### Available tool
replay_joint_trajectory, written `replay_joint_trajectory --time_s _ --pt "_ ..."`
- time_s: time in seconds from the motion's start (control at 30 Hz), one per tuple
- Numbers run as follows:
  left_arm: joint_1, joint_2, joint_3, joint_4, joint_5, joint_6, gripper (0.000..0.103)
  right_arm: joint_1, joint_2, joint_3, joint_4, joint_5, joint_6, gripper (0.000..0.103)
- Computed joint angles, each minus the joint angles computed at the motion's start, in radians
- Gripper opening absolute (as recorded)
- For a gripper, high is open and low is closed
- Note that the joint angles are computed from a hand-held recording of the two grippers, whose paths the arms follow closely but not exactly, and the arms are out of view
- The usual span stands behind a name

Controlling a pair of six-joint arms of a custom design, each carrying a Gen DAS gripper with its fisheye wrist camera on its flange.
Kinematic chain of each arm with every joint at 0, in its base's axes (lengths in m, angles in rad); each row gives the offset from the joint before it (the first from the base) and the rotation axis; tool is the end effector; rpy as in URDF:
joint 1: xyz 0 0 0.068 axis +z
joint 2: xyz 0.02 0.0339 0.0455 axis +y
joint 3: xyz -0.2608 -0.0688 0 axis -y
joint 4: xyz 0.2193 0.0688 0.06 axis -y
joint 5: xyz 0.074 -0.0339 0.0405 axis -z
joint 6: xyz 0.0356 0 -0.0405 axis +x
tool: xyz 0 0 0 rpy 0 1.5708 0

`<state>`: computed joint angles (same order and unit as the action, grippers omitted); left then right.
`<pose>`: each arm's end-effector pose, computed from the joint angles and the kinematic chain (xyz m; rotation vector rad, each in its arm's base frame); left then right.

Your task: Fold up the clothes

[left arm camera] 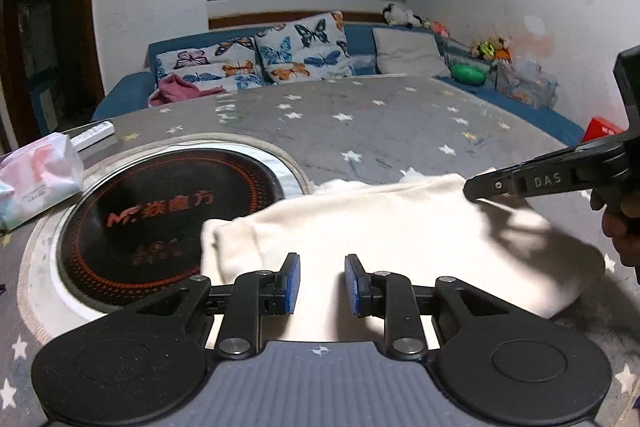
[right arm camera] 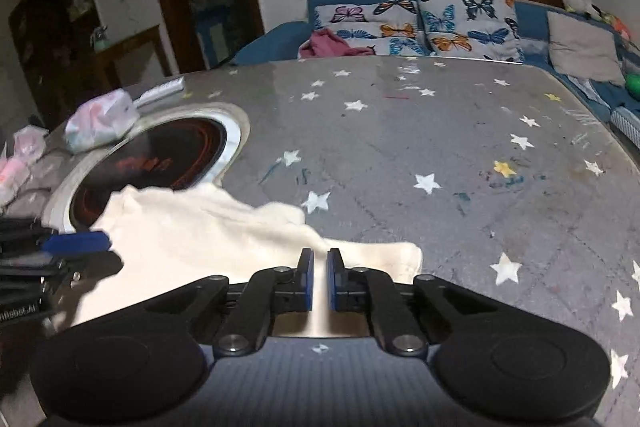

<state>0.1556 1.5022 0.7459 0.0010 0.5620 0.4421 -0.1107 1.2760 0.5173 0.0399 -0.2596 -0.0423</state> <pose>0.2782 0.0244 0.1955 0.5833 2.1302 -0.3258 0.2259 -0.0159 0.1843 -0.0567 2.2691 0.2163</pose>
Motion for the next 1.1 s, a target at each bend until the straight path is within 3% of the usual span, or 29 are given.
replay_joint_trajectory --time_s 0.17,0.37,0.6,0.8,0.97,1.1 --pt "0.030 0.035 0.033 0.011 0.010 -0.025 0.027 0.036 -0.010 0.011 0.012 -0.005 0.006 0.007" --pt "0.073 0.111 0.089 -0.004 -0.003 -0.057 0.028 0.068 0.094 0.056 0.022 0.024 0.005 0.006" --pt "0.144 0.007 0.026 -0.033 0.083 -0.008 0.029 -0.050 -0.143 0.005 -0.144 -0.082 -0.086 0.007" --pt "0.163 -0.025 -0.027 -0.052 0.079 0.033 0.030 -0.074 -0.381 -0.064 -0.315 -0.132 -0.193 0.007" --pt "0.182 -0.023 -0.027 -0.097 0.083 0.039 0.031 0.044 -0.384 -0.149 -0.263 -0.050 -0.195 0.007" --pt "0.206 -0.024 -0.008 -0.172 0.110 0.042 0.031 0.002 -0.404 -0.177 -0.256 -0.087 -0.250 0.007"
